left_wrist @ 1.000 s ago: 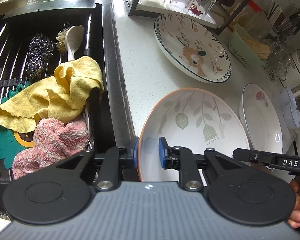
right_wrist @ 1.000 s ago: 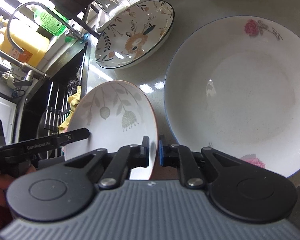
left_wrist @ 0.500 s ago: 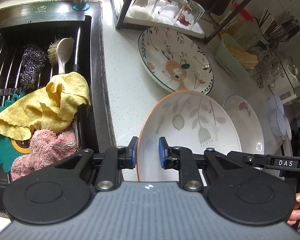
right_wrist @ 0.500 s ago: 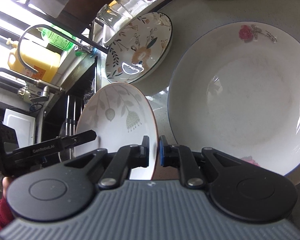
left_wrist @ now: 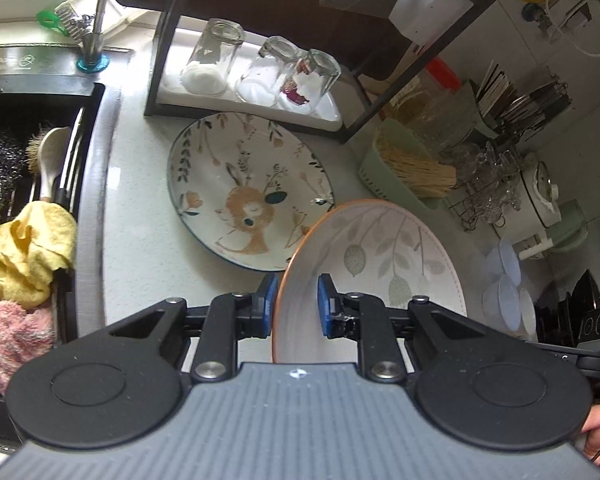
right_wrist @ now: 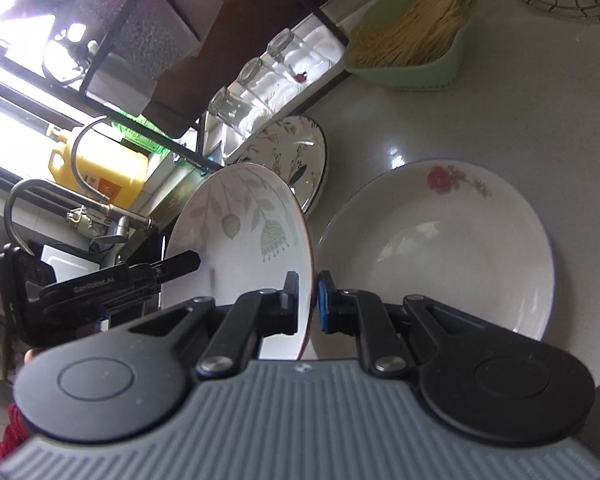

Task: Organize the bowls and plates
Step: 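Close the left gripper on the leaf-pattern plate rim while the right gripper grips it too, then carry the leaf-pattern plate with both grippers and lower it onto the rose-pattern plate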

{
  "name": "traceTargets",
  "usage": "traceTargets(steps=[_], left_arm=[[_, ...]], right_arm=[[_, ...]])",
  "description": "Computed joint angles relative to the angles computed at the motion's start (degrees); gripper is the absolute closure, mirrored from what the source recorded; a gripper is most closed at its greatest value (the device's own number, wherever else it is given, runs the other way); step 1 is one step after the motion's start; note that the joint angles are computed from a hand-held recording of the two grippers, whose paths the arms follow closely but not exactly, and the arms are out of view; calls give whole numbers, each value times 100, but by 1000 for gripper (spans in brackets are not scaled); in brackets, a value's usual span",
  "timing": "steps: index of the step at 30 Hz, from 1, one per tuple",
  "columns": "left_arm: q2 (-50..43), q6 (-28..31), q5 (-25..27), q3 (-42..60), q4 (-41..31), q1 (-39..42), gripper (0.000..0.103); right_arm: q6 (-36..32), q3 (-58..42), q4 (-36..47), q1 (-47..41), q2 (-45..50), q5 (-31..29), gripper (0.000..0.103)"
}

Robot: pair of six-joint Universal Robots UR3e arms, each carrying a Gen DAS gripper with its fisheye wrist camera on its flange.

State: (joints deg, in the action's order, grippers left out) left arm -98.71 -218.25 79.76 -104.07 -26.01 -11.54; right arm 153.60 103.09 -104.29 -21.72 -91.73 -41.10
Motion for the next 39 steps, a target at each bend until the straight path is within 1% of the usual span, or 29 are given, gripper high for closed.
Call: traceTargets(steps=[5, 8, 10, 15, 18, 20, 23, 27, 29, 33, 36, 39], left_arm=[[-899, -300, -1, 956, 103, -330, 80], [-1419, -365, -39, 1553, -29, -474, 80], [-1738, -403, -144, 1930, -105, -533, 80], [-2488, -348, -111, 3029, -644, -758, 80], [-2821, -308, -103, 3532, -928, -848, 80], [-2975, -269, -74, 3762, -1058, -897, 80], [-3230, -246, 169, 4148, -1287, -1027, 80], [-3451, -187, 329, 4518, -1636, -1124, 80], [-3556, -150, 463, 4731, -1867, -1182, 80], [-3634, -109, 626, 4904, -2134, -1239, 80], [-3727, -25, 795, 5159, -2456, -1304, 80], [-3710, 16, 821, 5178, -2573, -1293, 80]], right_arm=[[-438, -181, 296, -527, 181, 52, 90], [-713, -247, 536, -828, 319, 54, 90], [-784, -238, 523, -971, 418, -1, 90], [-1009, -262, 440, -1194, 652, -205, 90], [-1017, -249, 288, -1249, 800, -297, 90], [-1014, -213, 169, -1274, 866, -348, 90], [-1089, -244, 163, -1308, 973, -364, 90], [-998, -185, -70, -1236, 1015, -489, 90], [-1050, -224, -4, -1248, 1071, -467, 90], [-1163, -220, -21, -1222, 1076, -486, 90], [-1088, -163, -208, -1123, 1091, -541, 90], [-1071, -138, -341, -1039, 1121, -599, 90]])
